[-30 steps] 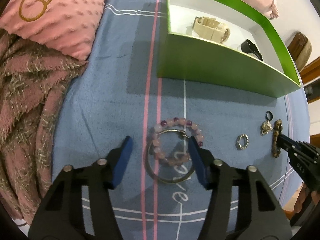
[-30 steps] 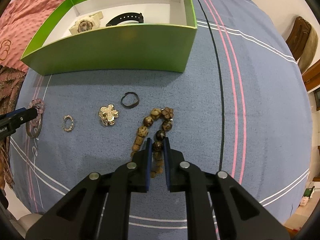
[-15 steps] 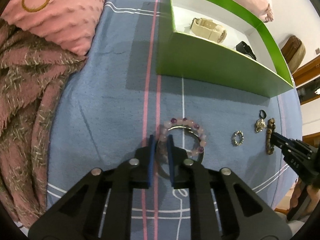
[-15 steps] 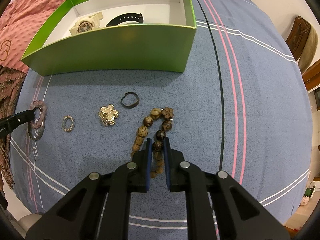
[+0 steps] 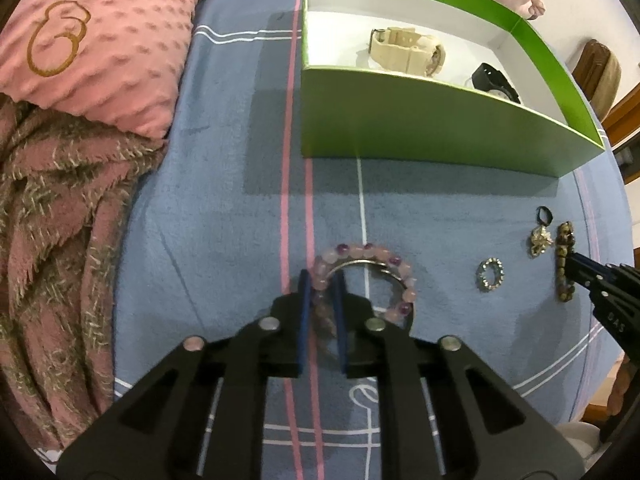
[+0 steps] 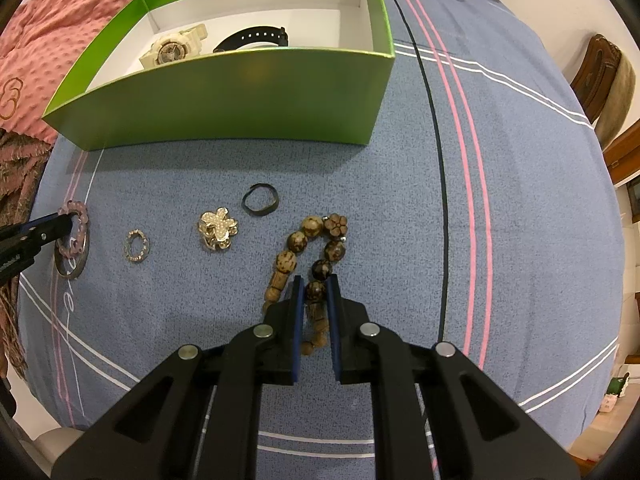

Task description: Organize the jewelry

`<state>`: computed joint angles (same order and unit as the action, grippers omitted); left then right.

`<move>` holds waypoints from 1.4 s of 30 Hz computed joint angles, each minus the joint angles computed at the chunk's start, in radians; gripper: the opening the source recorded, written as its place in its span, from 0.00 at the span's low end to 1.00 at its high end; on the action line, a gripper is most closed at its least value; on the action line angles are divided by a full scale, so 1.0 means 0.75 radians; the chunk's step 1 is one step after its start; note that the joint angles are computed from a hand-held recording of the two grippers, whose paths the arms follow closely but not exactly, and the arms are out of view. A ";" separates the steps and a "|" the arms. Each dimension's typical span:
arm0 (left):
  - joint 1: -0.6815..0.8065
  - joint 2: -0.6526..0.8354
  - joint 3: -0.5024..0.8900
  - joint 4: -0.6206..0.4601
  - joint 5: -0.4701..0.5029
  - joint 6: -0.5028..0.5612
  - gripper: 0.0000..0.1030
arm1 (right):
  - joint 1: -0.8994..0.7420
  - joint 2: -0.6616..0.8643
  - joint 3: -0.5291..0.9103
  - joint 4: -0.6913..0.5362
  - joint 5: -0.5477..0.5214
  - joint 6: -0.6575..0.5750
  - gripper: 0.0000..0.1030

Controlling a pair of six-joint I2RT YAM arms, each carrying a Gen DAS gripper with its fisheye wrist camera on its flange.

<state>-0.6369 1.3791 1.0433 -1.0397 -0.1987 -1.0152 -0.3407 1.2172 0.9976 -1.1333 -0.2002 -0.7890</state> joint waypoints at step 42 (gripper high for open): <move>-0.195 -0.102 0.002 -0.042 0.065 0.013 0.20 | -0.006 0.018 0.029 -0.035 -0.033 -0.015 0.10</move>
<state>-0.7831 1.3026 1.0444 -1.0714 -0.1499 -1.0051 -0.3449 1.2307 1.0193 -1.1594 -0.2249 -0.8001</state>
